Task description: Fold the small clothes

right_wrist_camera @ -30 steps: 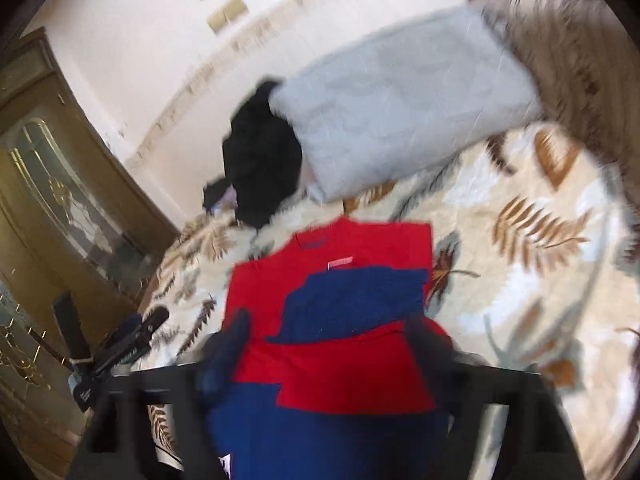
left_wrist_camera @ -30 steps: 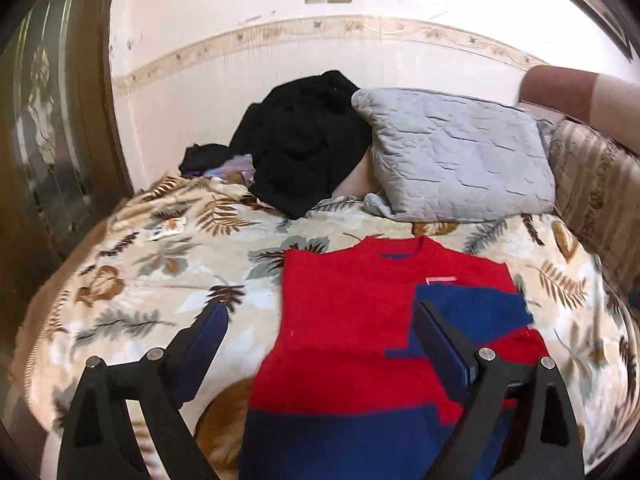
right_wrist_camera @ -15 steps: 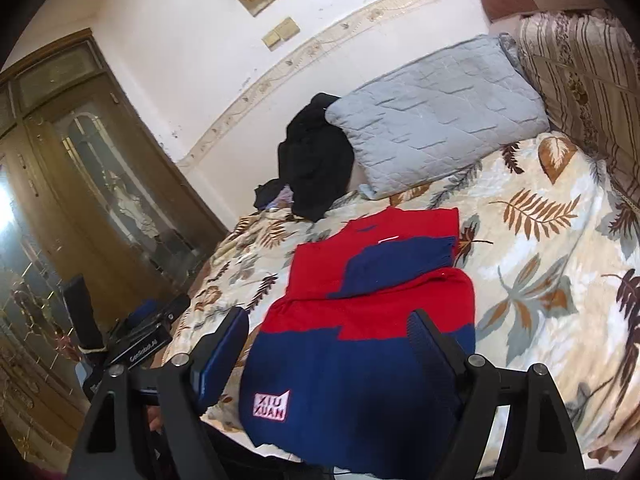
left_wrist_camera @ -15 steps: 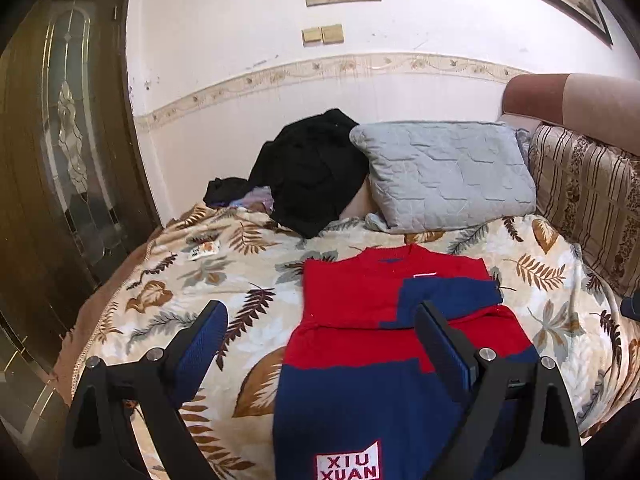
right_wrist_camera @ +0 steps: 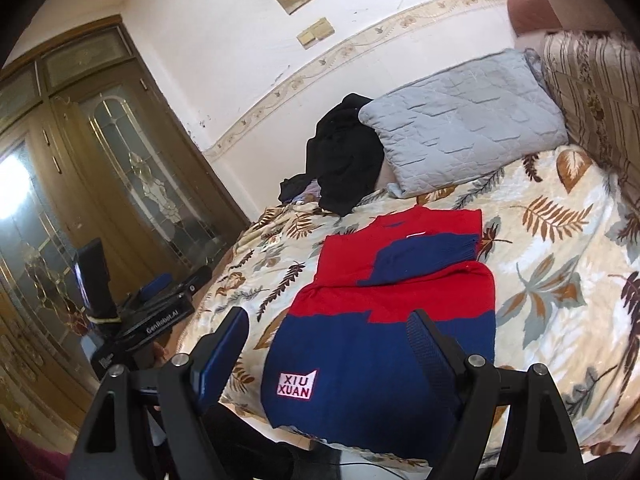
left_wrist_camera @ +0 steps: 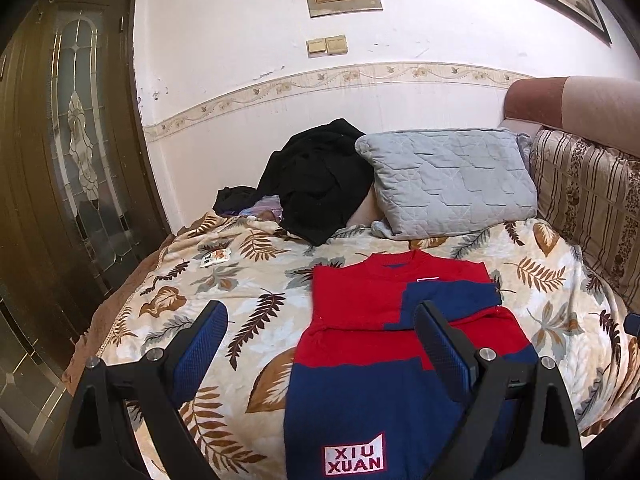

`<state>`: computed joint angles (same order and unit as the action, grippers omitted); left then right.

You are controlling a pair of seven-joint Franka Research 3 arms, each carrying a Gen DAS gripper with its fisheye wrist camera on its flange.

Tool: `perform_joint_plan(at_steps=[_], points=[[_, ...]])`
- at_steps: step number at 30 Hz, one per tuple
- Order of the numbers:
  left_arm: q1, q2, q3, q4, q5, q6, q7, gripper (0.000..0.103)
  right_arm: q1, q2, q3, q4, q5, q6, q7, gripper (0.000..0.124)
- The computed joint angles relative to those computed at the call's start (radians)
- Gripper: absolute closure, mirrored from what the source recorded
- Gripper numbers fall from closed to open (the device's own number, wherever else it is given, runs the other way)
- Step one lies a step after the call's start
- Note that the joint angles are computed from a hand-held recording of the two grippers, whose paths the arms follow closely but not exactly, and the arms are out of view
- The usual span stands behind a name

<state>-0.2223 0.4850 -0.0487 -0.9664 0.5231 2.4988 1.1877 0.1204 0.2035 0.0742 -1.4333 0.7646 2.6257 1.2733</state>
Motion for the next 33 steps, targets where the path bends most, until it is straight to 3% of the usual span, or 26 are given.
perform_joint_plan(at_steps=[9, 22, 27, 33], points=[[-0.001, -0.021, 0.009, -0.041, 0.025, -0.015, -0.026, 0.009, -0.003, 0.004, 0.000, -0.012, 0.008, -0.020, -0.005, 0.039], [0.039, -0.157, -0.008, -0.289, 0.061, -0.020, -0.075, 0.009, -0.006, -0.021, -0.009, -0.087, 0.021, -0.029, 0.006, 0.039], [0.057, -0.221, -0.022, -0.373, 0.087, 0.016, -0.104, 0.009, 0.035, -0.040, -0.031, -0.105, -0.141, 0.026, 0.102, 0.039], [0.071, -0.256, -0.034, -0.397, 0.105, 0.052, -0.130, 0.009, 0.051, -0.042, -0.009, -0.087, -0.161, 0.037, 0.074, 0.039]])
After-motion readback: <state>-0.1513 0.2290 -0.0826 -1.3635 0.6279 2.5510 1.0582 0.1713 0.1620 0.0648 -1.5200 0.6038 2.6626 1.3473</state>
